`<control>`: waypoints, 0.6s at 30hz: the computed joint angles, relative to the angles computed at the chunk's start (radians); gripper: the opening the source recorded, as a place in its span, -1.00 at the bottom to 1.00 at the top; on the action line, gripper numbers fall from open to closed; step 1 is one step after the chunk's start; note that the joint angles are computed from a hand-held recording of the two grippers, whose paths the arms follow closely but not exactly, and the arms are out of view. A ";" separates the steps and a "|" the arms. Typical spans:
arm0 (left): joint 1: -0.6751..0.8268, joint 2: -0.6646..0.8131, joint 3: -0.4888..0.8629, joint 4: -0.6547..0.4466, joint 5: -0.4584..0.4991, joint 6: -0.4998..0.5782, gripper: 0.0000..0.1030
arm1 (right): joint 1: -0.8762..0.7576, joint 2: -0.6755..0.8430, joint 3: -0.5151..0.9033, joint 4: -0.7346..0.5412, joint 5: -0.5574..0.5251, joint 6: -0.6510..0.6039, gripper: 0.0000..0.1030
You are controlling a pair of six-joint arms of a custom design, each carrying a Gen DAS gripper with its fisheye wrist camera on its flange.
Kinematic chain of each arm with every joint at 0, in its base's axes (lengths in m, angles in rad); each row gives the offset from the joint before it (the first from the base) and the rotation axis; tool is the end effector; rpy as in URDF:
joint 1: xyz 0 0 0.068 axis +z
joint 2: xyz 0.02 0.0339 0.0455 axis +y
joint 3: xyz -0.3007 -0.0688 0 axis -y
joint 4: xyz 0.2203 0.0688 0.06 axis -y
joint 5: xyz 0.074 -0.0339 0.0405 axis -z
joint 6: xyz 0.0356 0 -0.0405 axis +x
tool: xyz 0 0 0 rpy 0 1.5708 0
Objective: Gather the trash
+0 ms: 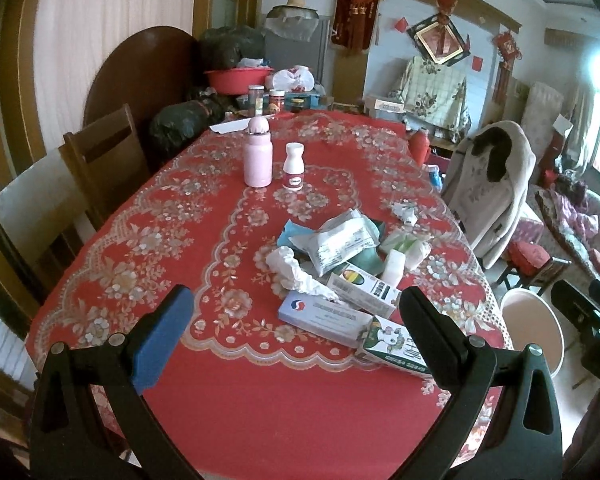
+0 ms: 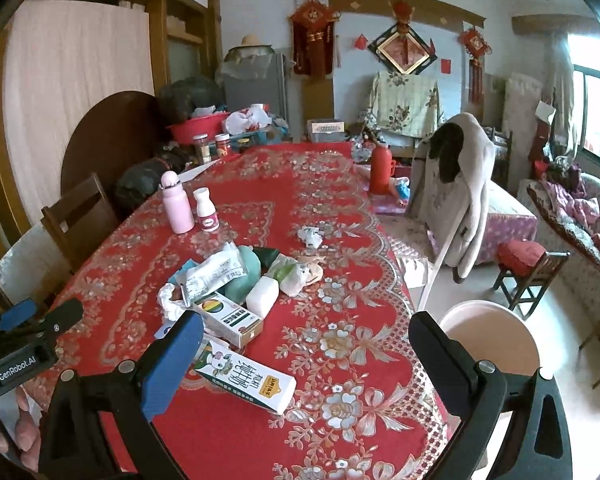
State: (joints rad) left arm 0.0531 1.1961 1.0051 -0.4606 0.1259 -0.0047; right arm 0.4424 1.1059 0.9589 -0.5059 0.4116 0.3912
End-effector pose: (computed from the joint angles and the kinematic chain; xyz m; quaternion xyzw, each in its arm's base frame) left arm 0.2245 0.0075 0.3441 0.0020 0.8949 -0.0457 0.4439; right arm 0.1838 0.0713 0.3446 0.0680 0.8796 0.0080 0.4707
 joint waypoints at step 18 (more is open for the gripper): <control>0.024 -0.050 -0.010 0.008 0.020 0.002 0.99 | 0.043 -0.025 0.017 -0.017 0.044 0.006 0.98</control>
State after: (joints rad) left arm 0.0772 1.1462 0.9951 -0.4523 0.1461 -0.0024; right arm 0.4853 1.0813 0.9760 -0.5225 0.4556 0.3970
